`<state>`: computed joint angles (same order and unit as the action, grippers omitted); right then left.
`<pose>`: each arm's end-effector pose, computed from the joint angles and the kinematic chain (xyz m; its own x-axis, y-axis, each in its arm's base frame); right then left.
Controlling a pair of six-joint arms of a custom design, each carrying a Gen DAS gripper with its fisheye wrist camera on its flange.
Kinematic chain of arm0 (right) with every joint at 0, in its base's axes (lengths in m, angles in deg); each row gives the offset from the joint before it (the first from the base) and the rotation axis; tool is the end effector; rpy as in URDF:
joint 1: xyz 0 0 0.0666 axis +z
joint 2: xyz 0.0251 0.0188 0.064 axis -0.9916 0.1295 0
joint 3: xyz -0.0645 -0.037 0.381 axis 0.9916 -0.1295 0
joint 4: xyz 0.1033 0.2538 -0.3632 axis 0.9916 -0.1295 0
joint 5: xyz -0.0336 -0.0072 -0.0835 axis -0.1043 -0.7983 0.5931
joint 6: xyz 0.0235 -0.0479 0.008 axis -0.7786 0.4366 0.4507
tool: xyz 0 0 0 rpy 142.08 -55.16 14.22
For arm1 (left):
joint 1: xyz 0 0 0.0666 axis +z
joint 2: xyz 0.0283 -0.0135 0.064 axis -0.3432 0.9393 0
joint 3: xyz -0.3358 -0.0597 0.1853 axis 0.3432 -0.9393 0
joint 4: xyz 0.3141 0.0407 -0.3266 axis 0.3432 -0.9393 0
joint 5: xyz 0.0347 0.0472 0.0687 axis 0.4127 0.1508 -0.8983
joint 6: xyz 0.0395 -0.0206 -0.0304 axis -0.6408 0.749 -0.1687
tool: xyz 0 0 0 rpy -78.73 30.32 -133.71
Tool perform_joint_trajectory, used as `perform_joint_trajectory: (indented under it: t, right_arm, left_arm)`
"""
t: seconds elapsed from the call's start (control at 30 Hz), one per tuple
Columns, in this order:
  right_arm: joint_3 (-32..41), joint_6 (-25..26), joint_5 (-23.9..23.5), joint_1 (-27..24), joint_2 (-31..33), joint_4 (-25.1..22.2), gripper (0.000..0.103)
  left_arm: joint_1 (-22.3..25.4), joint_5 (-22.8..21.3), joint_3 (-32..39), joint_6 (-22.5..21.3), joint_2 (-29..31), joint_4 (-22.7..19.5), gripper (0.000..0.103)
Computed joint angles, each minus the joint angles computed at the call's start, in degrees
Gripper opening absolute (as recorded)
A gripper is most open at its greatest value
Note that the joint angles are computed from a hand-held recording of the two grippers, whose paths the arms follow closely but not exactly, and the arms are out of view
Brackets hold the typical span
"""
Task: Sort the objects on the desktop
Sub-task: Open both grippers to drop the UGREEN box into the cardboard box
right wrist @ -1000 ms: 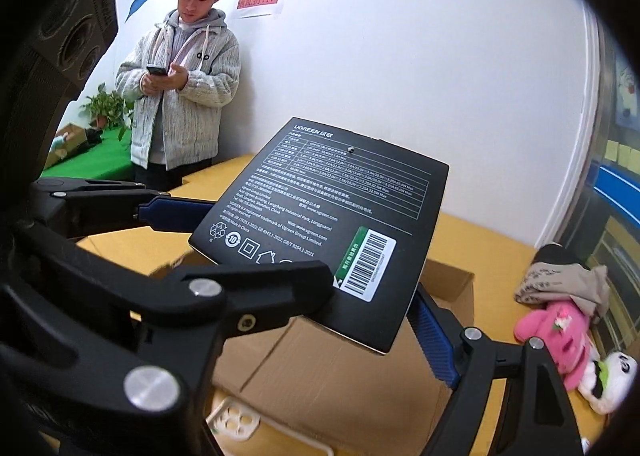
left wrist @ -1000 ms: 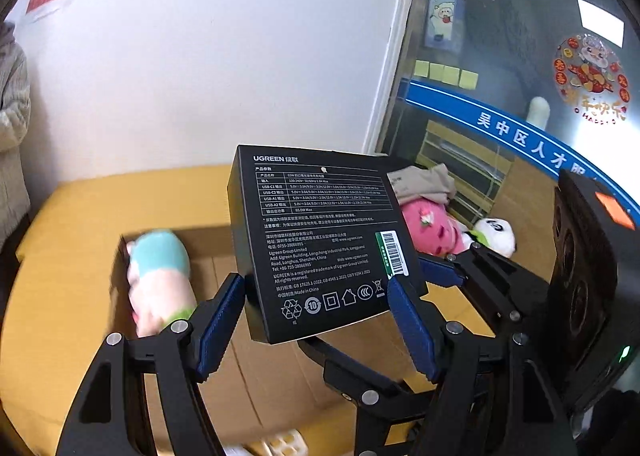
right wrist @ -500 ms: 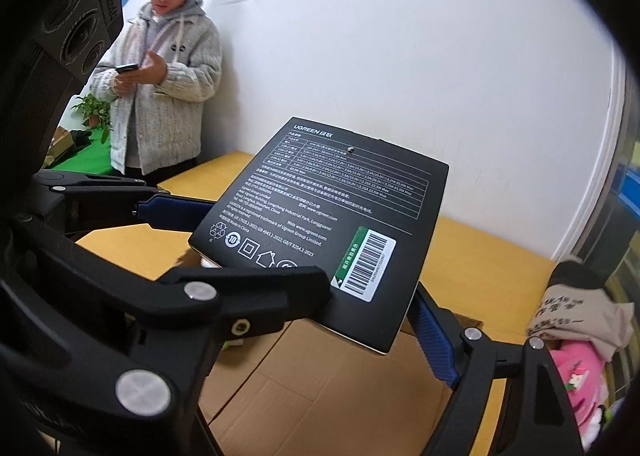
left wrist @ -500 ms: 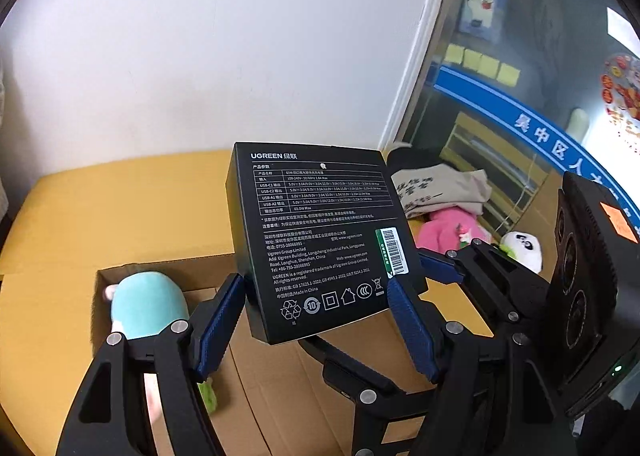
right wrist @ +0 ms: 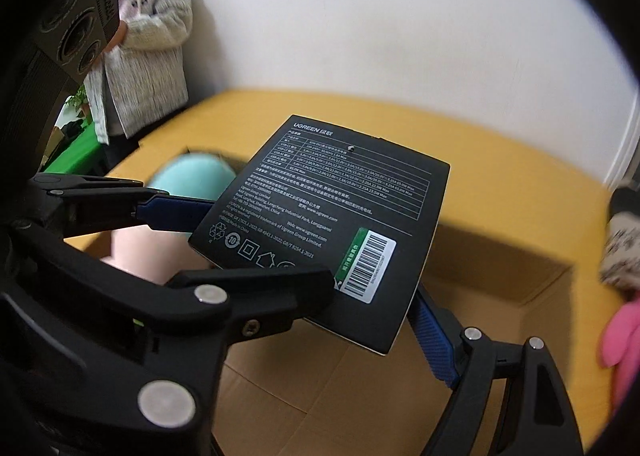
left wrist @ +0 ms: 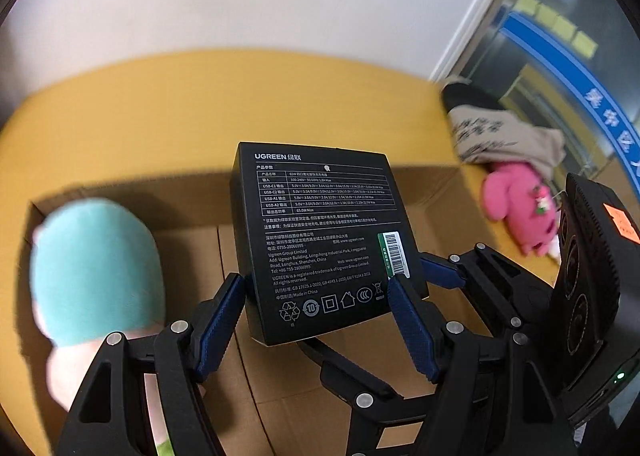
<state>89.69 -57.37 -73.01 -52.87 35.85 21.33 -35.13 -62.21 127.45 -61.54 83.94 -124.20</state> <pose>0.6255 0.3681 0.3811 -0.5019 -0.5551 -0.6633 -0.7794 0.6227 0.0686 0.6585 -0.1810 0.3706 -0.8460 -0.1580 -0.5092 -0.0073 0.9584 -0.2853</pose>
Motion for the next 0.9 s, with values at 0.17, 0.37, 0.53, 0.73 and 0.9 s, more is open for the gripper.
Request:
perform_joint_trajectory:
  t: [0.17,0.37,0.53,0.73,0.9]
  right_arm:
    - [5.3,-0.6,-0.6,0.5,5.5,-6.4,0.083]
    - [8.4,-1.6,0.2,1.0,7.9,-9.3,0.088]
    - [2.9,-1.5,3.2,0.8,3.5,-6.3,0.089]
    - [-6.7,-3.0,4.6,-0.1,-6.6,-4.0,0.089]
    - [-20.5,-6.7,3.9,-0.5,-20.4,5.6,0.089]
  left_arm:
    - [0.8,0.2,2.2,1.9,4.1,-3.1,0.077]
    - [1.1,0.4,4.3,2.5,6.0,-6.2,0.078]
    - [0.8,-2.1,1.6,3.1,1.8,-4.3,0.078]
    - [-1.9,-11.1,-15.2,0.6,-16.3,8.6,0.095]
    - [-6.7,-20.6,-28.7,-0.7,-32.8,14.6,0.103]
